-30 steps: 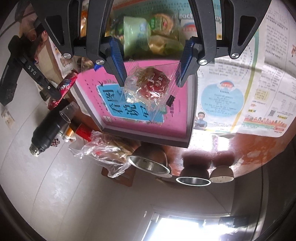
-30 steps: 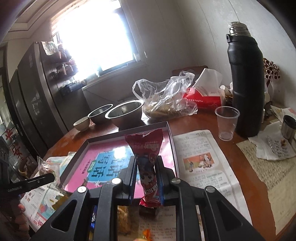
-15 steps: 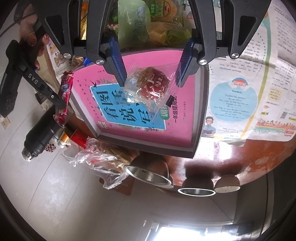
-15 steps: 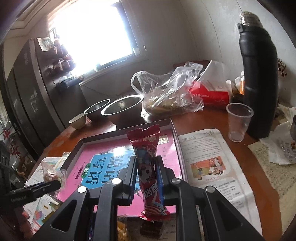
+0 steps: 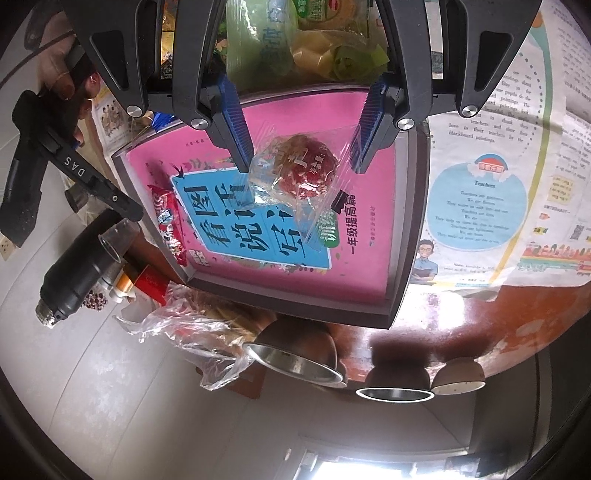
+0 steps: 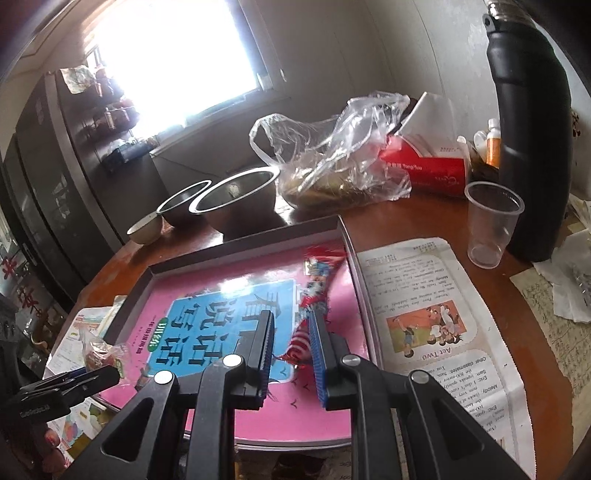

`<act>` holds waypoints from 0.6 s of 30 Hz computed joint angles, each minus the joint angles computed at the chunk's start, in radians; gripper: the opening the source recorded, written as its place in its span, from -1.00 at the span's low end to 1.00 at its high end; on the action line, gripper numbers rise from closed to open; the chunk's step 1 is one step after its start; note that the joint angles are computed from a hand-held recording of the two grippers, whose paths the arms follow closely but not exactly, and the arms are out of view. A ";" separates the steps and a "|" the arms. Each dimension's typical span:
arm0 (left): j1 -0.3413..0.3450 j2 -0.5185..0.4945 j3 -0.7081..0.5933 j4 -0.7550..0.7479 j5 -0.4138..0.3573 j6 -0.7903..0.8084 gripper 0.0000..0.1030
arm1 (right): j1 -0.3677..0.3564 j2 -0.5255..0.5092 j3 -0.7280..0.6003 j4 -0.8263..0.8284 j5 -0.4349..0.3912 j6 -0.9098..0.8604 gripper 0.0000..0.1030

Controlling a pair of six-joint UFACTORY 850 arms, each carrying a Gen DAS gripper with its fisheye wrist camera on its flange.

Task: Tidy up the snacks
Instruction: 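Carry red candy into the box with left tool while right tool releases candy stick inside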

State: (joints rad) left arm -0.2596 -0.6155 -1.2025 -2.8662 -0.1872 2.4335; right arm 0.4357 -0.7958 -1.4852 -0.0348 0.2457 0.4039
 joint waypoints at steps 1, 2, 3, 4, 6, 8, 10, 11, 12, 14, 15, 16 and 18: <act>0.000 -0.002 -0.002 0.007 0.001 -0.006 0.09 | 0.000 -0.001 -0.001 0.002 -0.004 -0.001 -0.61; 0.000 -0.004 -0.003 0.007 0.002 -0.007 0.09 | -0.001 -0.006 -0.007 -0.026 -0.014 0.025 -0.61; 0.000 -0.006 -0.006 0.009 0.005 -0.008 0.09 | -0.002 -0.008 -0.009 -0.035 -0.020 0.033 -0.61; 0.001 -0.009 -0.009 0.017 0.007 -0.016 0.09 | -0.001 -0.010 -0.011 -0.027 -0.025 0.027 -0.61; 0.001 -0.012 -0.012 0.013 0.011 -0.019 0.09 | -0.001 -0.015 -0.015 -0.058 -0.037 0.058 -0.61; 0.001 -0.015 -0.016 -0.003 0.015 -0.003 0.10 | -0.001 -0.018 -0.019 -0.095 -0.047 0.096 -0.61; 0.001 -0.017 -0.017 0.004 0.017 -0.009 0.11 | 0.000 -0.022 -0.023 -0.106 -0.057 0.106 -0.61; 0.001 -0.018 -0.019 -0.007 0.022 0.002 0.14 | 0.001 -0.024 -0.025 -0.121 -0.063 0.121 -0.61; 0.000 -0.019 -0.021 -0.028 0.027 0.021 0.15 | 0.001 -0.026 -0.028 -0.139 -0.069 0.138 -0.61; 0.000 -0.019 -0.021 -0.058 0.029 0.054 0.15 | 0.002 -0.028 -0.032 -0.120 -0.080 0.119 -0.61; -0.001 -0.019 -0.021 -0.062 0.030 0.058 0.15 | 0.003 -0.029 -0.034 -0.117 -0.086 0.111 -0.61; -0.001 -0.019 -0.021 -0.067 0.030 0.064 0.16 | 0.004 -0.030 -0.034 -0.107 -0.090 0.100 -0.61; -0.002 -0.019 -0.022 -0.083 0.032 0.082 0.18 | 0.007 -0.029 -0.035 -0.071 -0.097 0.059 -0.60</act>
